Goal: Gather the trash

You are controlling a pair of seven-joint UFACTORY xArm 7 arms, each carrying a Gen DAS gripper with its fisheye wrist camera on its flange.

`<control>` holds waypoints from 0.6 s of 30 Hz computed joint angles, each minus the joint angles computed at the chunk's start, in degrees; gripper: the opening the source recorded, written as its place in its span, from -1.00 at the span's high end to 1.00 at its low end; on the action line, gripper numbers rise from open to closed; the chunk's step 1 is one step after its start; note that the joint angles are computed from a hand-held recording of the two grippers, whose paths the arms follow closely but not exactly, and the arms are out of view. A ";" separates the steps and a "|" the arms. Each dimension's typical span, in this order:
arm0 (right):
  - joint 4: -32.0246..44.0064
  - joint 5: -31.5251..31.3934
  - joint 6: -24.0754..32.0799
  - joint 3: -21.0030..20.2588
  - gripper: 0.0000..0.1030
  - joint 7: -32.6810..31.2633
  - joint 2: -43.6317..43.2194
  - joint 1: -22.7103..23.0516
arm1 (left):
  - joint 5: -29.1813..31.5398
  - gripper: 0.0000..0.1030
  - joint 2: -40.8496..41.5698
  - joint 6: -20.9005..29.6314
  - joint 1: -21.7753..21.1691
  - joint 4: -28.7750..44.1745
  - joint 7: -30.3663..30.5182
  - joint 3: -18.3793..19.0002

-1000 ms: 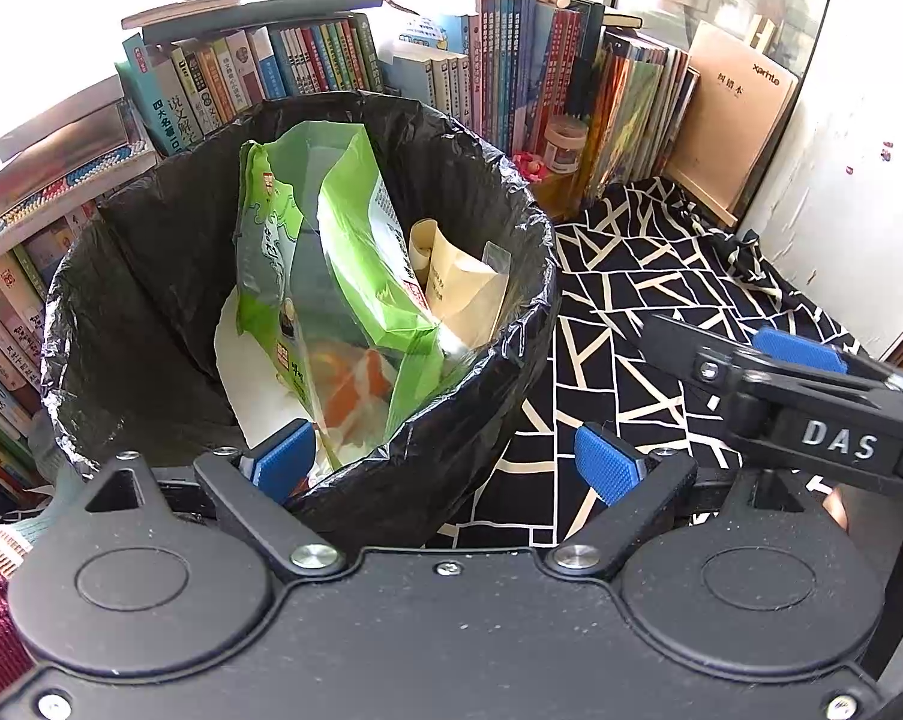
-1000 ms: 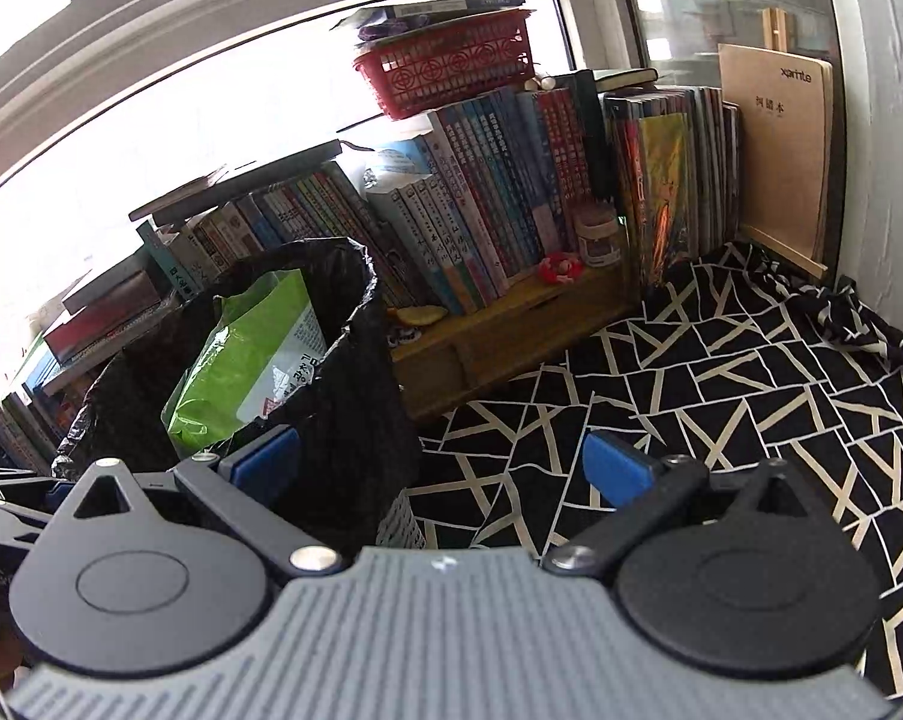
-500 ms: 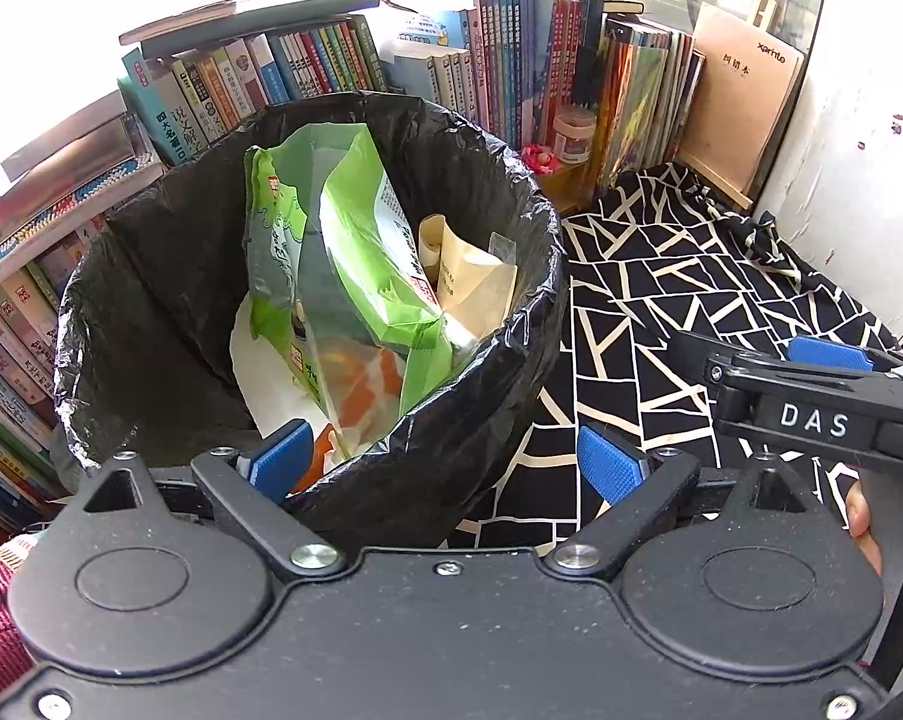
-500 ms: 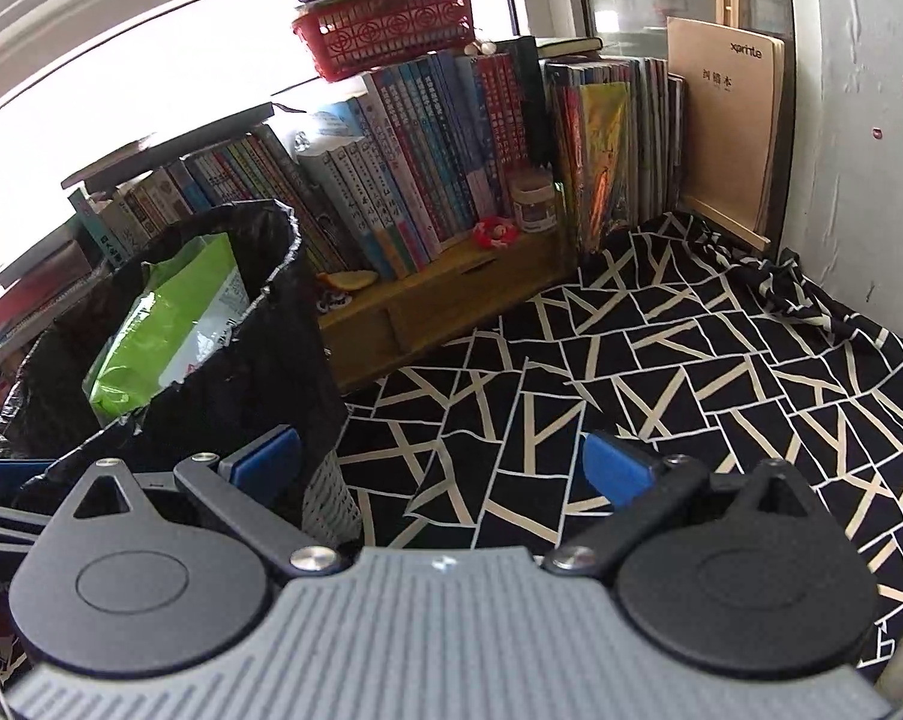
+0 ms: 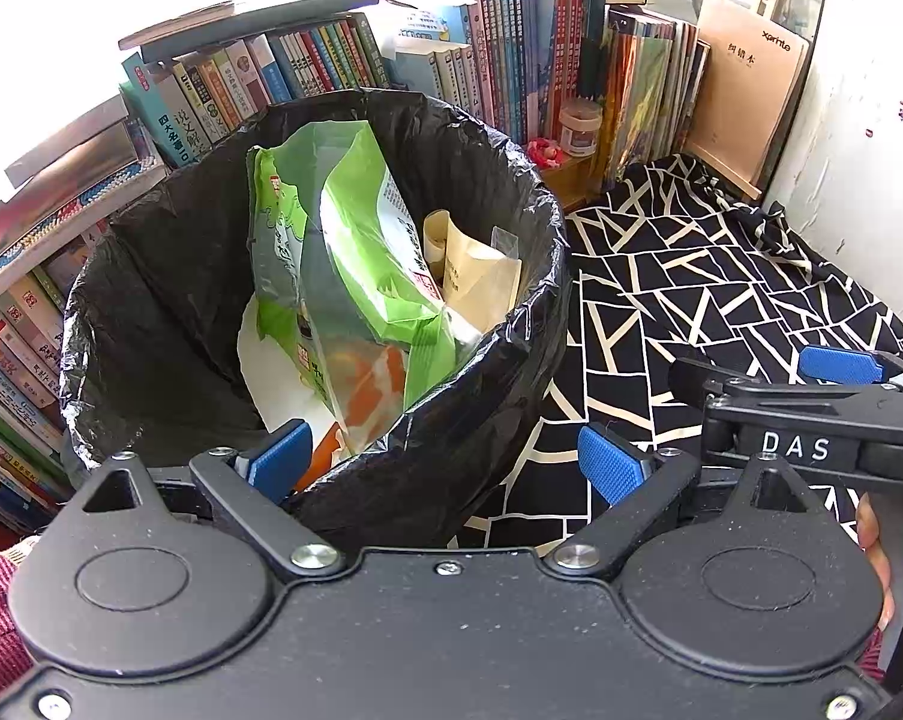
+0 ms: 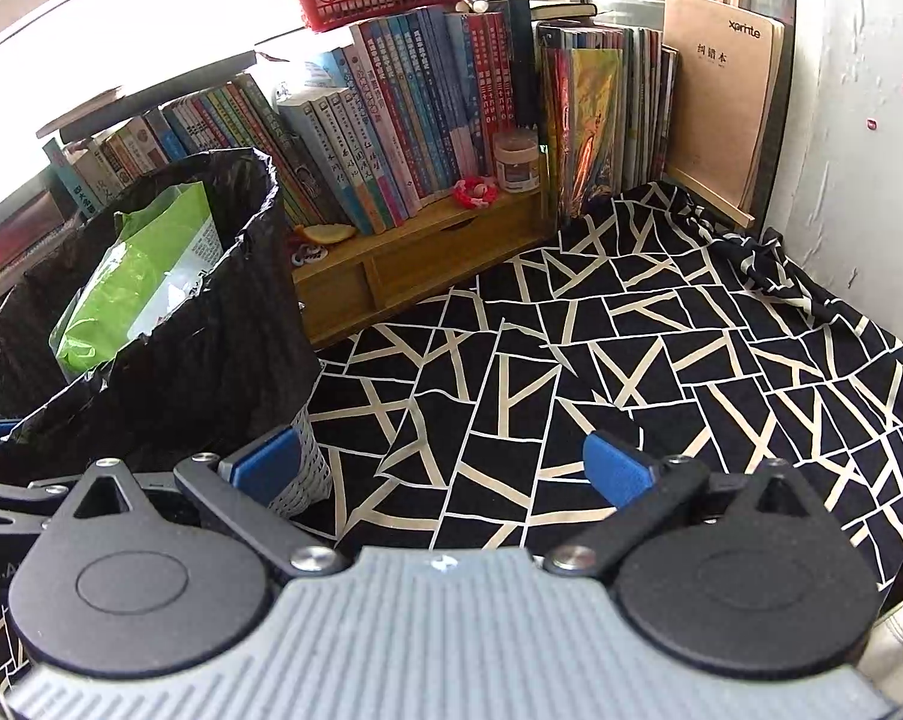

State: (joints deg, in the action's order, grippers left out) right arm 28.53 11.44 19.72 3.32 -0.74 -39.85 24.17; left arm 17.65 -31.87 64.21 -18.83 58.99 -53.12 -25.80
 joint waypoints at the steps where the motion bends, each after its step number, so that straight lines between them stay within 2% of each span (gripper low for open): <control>1: 0.03 -0.27 0.09 0.20 -1.00 -0.06 -0.03 -0.11 | -0.07 -0.91 0.02 -0.03 -0.05 0.00 0.06 0.07; 18: -0.30 -1.72 -0.17 0.81 -1.00 0.01 -0.27 -0.33 | -0.10 -0.96 0.16 0.33 -0.11 0.14 -0.31 0.13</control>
State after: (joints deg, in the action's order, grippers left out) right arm 28.23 9.72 19.55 4.13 -0.73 -40.12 23.85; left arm 17.55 -31.71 64.54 -18.94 59.13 -53.43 -25.67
